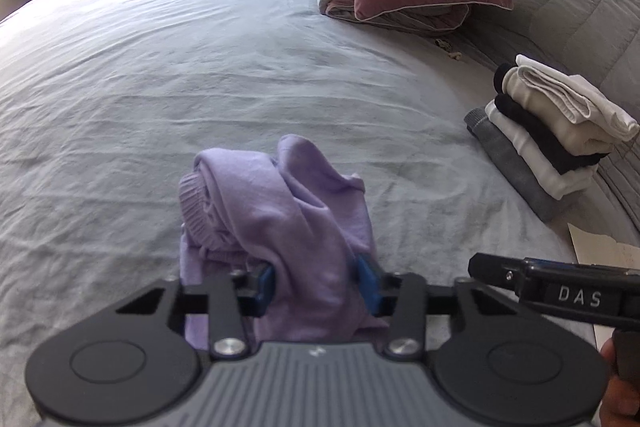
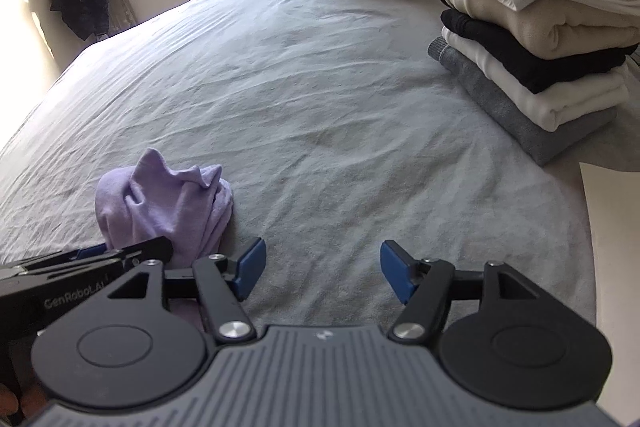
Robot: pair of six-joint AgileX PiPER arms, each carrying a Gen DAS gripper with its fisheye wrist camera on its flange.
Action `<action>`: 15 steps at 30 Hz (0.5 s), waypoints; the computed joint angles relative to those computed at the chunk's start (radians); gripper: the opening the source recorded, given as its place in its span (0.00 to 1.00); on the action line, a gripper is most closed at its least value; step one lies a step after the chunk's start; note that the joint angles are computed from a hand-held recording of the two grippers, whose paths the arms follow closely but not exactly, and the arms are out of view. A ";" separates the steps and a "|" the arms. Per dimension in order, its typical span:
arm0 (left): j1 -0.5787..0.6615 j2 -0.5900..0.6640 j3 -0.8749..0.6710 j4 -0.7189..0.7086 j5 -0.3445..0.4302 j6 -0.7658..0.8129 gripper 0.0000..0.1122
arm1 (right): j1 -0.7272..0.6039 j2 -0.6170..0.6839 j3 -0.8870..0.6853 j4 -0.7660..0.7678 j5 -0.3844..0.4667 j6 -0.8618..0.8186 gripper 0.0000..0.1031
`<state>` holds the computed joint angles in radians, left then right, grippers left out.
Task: Fold clothes
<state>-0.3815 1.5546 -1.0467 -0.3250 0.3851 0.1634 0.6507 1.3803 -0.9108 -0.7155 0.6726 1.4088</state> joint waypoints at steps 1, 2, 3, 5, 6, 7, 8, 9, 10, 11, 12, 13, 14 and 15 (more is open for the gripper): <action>0.000 0.000 -0.006 -0.023 0.007 0.024 0.24 | 0.000 -0.001 0.001 0.000 0.002 0.002 0.66; 0.003 -0.002 -0.010 -0.065 0.016 0.065 0.23 | -0.001 -0.002 0.003 0.001 0.003 0.004 0.66; 0.007 -0.005 -0.012 -0.115 0.027 0.117 0.21 | -0.004 -0.003 0.006 0.003 0.001 0.005 0.67; 0.015 -0.017 -0.013 -0.222 0.059 0.236 0.18 | -0.011 -0.006 0.013 0.008 -0.003 0.008 0.69; 0.017 -0.024 -0.012 -0.269 0.077 0.289 0.17 | -0.016 -0.007 0.016 0.011 -0.004 0.009 0.69; 0.016 -0.032 -0.009 -0.304 0.094 0.333 0.17 | -0.021 -0.007 0.018 0.015 -0.005 0.009 0.69; 0.015 -0.039 -0.005 -0.332 0.111 0.372 0.17 | -0.027 -0.009 0.022 0.020 -0.007 0.010 0.69; 0.013 -0.047 -0.001 -0.344 0.122 0.395 0.17 | -0.032 -0.010 0.024 0.026 -0.009 0.011 0.69; 0.008 -0.054 0.005 -0.345 0.129 0.408 0.17 | -0.037 -0.012 0.026 0.033 -0.011 0.009 0.69; 0.003 -0.062 0.010 -0.346 0.135 0.420 0.17 | -0.040 -0.015 0.027 0.040 -0.013 0.007 0.69; 0.000 -0.069 0.014 -0.344 0.141 0.427 0.18 | -0.043 -0.019 0.030 0.047 -0.017 0.003 0.69; 0.001 -0.077 0.019 -0.347 0.148 0.435 0.19 | -0.044 -0.021 0.032 0.051 -0.019 0.001 0.69; 0.006 -0.086 0.025 -0.354 0.156 0.446 0.25 | -0.043 -0.023 0.033 0.053 -0.020 -0.001 0.70; 0.010 -0.094 0.031 -0.361 0.161 0.455 0.35 | -0.042 -0.025 0.034 0.054 -0.021 -0.002 0.70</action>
